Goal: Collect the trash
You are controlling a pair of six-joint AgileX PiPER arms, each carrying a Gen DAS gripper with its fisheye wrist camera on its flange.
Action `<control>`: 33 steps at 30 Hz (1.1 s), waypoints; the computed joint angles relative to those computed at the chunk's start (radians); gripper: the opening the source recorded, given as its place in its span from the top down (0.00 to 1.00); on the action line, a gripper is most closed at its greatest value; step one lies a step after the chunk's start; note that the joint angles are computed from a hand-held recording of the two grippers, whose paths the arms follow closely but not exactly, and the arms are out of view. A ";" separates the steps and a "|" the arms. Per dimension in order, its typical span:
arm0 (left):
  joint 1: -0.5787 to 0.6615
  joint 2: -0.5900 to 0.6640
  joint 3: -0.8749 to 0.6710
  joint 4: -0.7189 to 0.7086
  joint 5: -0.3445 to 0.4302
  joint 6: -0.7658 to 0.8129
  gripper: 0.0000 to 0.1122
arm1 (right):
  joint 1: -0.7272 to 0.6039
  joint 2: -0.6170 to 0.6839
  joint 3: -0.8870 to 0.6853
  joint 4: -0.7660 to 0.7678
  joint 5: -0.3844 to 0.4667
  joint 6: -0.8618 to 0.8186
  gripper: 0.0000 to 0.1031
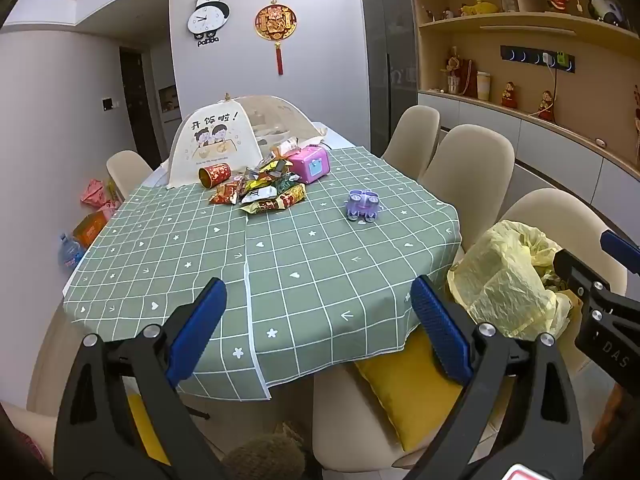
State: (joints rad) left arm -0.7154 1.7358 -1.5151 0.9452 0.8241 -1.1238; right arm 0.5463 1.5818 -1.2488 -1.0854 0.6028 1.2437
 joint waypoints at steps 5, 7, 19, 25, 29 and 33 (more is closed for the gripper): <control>0.005 0.003 -0.005 -0.004 0.001 0.006 0.21 | -0.003 -0.003 0.002 -0.008 0.002 0.016 0.26; 0.005 -0.004 -0.013 -0.013 0.012 0.018 0.21 | -0.002 -0.005 0.004 -0.013 0.003 0.023 0.26; 0.002 0.001 -0.013 0.001 0.007 0.006 0.21 | -0.016 -0.017 0.014 0.007 -0.013 -0.004 0.26; 0.000 0.008 -0.023 -0.002 0.010 0.011 0.21 | -0.027 -0.019 0.017 0.014 -0.025 -0.011 0.26; -0.003 0.016 -0.035 -0.002 0.016 0.013 0.21 | -0.034 -0.023 0.025 0.012 -0.034 -0.008 0.26; -0.007 0.021 -0.045 -0.004 0.023 0.015 0.21 | -0.034 -0.024 0.026 0.010 -0.037 -0.006 0.26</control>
